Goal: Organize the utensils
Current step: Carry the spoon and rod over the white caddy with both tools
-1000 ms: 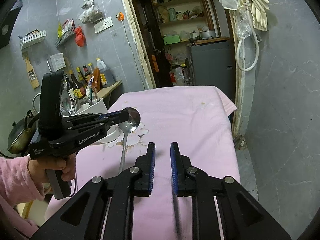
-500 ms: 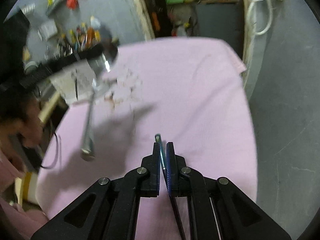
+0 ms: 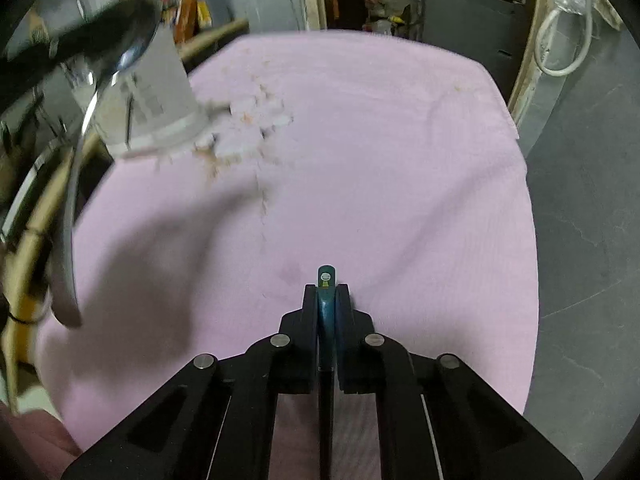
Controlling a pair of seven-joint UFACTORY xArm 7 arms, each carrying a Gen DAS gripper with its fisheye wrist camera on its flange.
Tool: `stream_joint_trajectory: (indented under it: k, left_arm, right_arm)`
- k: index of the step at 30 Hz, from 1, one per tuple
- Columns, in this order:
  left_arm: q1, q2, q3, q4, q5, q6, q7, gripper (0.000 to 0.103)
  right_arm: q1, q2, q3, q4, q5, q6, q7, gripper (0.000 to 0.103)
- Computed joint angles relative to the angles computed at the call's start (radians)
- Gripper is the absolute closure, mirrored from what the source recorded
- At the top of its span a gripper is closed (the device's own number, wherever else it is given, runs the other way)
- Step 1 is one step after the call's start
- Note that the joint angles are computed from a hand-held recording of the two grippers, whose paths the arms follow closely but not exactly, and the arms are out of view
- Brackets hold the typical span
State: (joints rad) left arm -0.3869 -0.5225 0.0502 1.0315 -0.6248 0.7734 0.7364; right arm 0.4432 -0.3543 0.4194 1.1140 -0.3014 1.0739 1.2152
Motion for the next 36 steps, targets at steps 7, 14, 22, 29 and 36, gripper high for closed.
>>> stream_joint_trajectory:
  k: [7,14,22,29,36]
  left_arm:
    - [0.039,-0.031,0.039,0.057,0.006,0.036,-0.034,0.099]
    - [0.123,0.04,0.114,0.184,0.033,0.003,-0.072,0.099]
    - [0.195,0.293,0.139,0.406,-0.087,-0.197,0.022,0.099]
    - [0.252,0.421,0.044,0.441,-0.135,-0.437,0.158,0.099]
    - [0.251,0.424,0.006,0.357,-0.245,-0.587,0.352,0.099]
  right_arm:
    - [-0.081,0.038,0.062,0.192,-0.252,-0.132,0.048,0.096]
    - [-0.152,0.27,0.074,0.467,-0.71,-0.446,0.294,0.096]
    - [0.025,0.652,-0.016,0.896,-1.247,-0.354,0.535,0.096]
    - [0.167,0.863,-0.129,1.113,-1.3,-0.244,0.412,0.096]
    - [0.252,0.931,-0.222,1.24,-1.264,-0.2,0.24,0.096]
